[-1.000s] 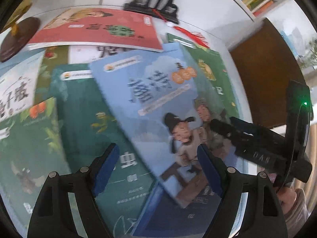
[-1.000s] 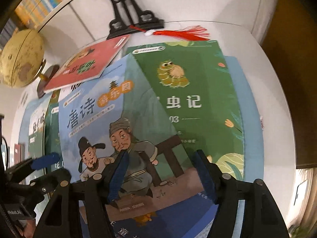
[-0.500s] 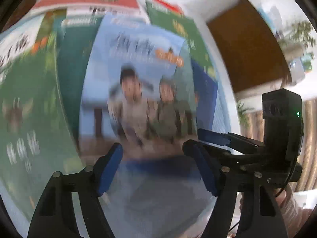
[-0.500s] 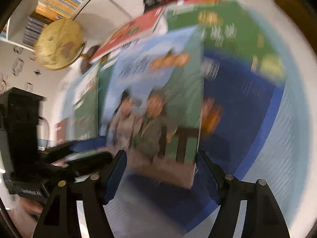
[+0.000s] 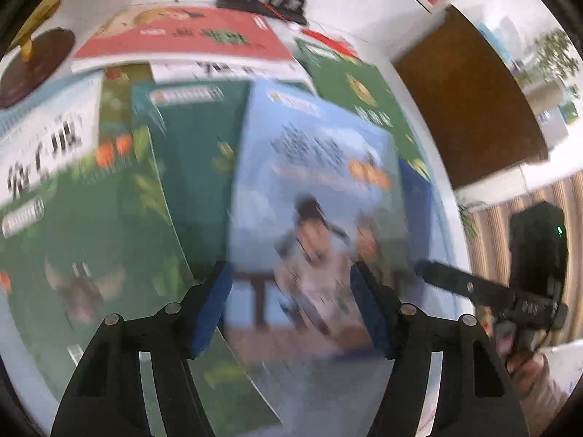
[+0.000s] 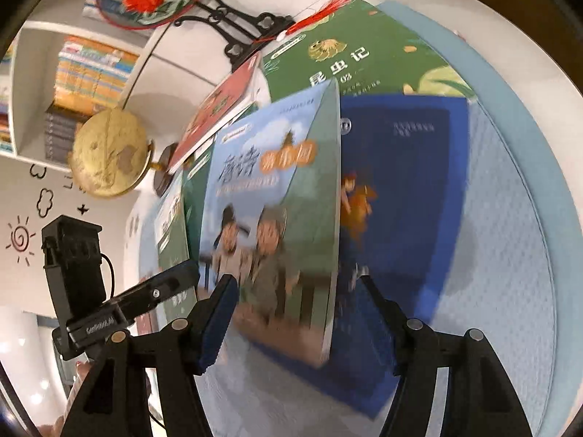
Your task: Organize books
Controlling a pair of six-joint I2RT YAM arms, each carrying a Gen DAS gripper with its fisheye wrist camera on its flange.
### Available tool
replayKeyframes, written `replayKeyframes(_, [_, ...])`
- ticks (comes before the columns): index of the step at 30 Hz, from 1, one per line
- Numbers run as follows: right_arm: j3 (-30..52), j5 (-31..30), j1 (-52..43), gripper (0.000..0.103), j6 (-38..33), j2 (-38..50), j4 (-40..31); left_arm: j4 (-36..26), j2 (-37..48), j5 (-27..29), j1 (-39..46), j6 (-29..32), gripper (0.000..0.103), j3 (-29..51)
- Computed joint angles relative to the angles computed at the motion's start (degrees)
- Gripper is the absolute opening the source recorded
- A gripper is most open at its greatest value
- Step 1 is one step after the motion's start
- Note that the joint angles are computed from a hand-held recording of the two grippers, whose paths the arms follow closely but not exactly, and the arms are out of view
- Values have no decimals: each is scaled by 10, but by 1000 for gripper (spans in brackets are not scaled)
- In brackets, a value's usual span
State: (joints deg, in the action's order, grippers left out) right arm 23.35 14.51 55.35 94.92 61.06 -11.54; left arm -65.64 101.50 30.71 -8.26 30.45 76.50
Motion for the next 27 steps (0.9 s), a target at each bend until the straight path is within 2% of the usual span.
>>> replayKeyframes(3, [-7,-40,-59,66,-32,32,48,-3,31,26,-1,-8,66,24])
replayKeyframes(5, [-10,-43,-79,69,-49,44,80,-1,24,20,-10,-7,68,18])
replayKeyframes(8, [16,-41,-77,73,-48,68,65,2,11,9,-20,-3,68,3])
replayKeyframes(12, [-5,-44,-42,75,-14,48,74,-54,-15,11,11,45,68,-28])
replayKeyframes(17, [-9,22,133,75,106,55,74,-119,-102,-21,87,150,68,-135])
replayKeyframes(19, [-13,46,206,75,163,79,107,-143,-103,-45,120,171,67,-164])
replayKeyframes(21, [-37,65,261,70,213,115,189,-146,-88,-64,148,189,59,-190])
replayKeyframes(22, [-38,104,295,68,233,121,191,-142,-90,-64,157,198,51,-195])
replayKeyframes(25, [-53,137,327,54,242,129,207,-149,-61,-53,165,201,45,-182])
replayKeyframes(27, [-78,149,326,54,224,136,260,-153,-30,-39,153,202,45,-167])
